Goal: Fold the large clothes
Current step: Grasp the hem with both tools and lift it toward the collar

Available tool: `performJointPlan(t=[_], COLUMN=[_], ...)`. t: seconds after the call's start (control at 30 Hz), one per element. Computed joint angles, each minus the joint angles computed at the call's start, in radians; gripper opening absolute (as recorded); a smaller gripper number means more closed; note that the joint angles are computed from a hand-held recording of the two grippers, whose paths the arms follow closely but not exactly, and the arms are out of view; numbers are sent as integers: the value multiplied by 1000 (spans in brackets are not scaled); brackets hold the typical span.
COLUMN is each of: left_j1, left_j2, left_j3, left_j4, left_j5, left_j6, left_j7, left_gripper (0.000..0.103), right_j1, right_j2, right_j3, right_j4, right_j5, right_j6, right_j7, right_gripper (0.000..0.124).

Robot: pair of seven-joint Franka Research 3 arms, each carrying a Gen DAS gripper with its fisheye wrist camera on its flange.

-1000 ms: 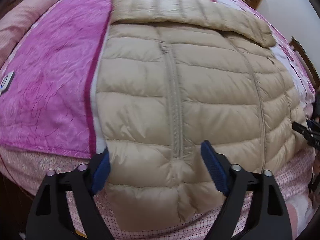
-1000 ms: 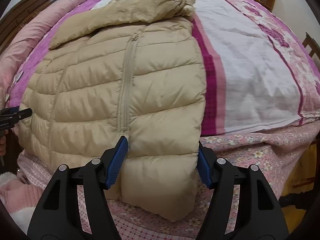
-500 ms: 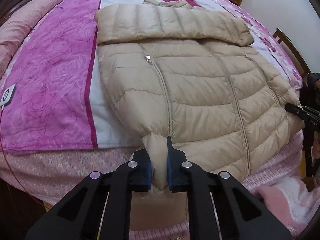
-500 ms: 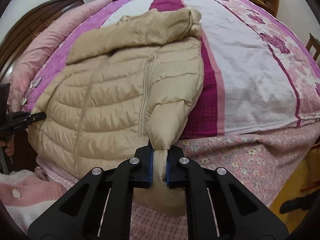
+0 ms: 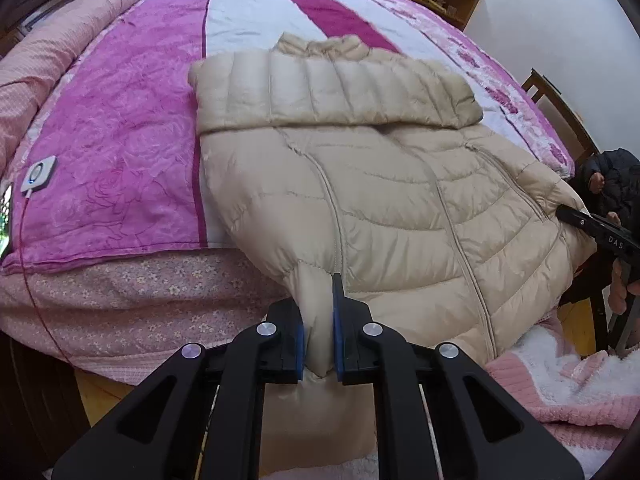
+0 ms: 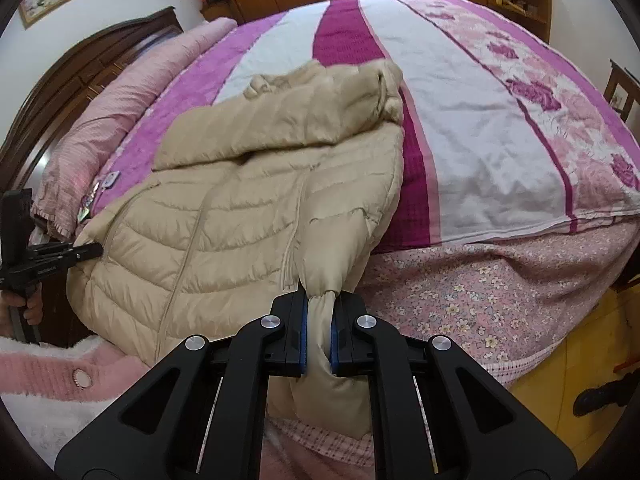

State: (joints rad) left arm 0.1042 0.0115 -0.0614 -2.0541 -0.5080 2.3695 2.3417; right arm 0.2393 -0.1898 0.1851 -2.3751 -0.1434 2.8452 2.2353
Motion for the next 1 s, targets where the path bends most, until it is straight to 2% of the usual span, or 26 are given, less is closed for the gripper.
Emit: performJointPlan(t=[0.17,0.37,0.53,0.67,0.77,0.9,1.0], left_j1=[-2,-6,-10,-6,-6,-1,-17], left_j2=[-26,-8,44,106,186,302,390], left_j3=[7,5,-15,-42,-63,-92,-97], left_j4=[-17,21,94,175,269,405,503], left_j5=[-36,-90,-110,-95,-35,64,166], left_j6=[39,75,134,190,236,253,261], left_j7=[28,34,28,6,-55,-150,-233], left_gripper=[11,10,10,10,10,10,10], right_j1=[-34,-86,-144,-149,-131,-97,-66], right_j2=[-28,-1,59,128,189,290,385], right_j3=[33,52,62,35,-6,-66,-106], right_j4=[-6,34,121,222,299,407,514], right_j5=[-73,-166,-329,-490,-548,-526,-502], right_j6=[26,79,118,109,107,103,62], right_j7=[64,142,276,388,428,402,371], right_gripper=[8,8,8,8,8,8,8])
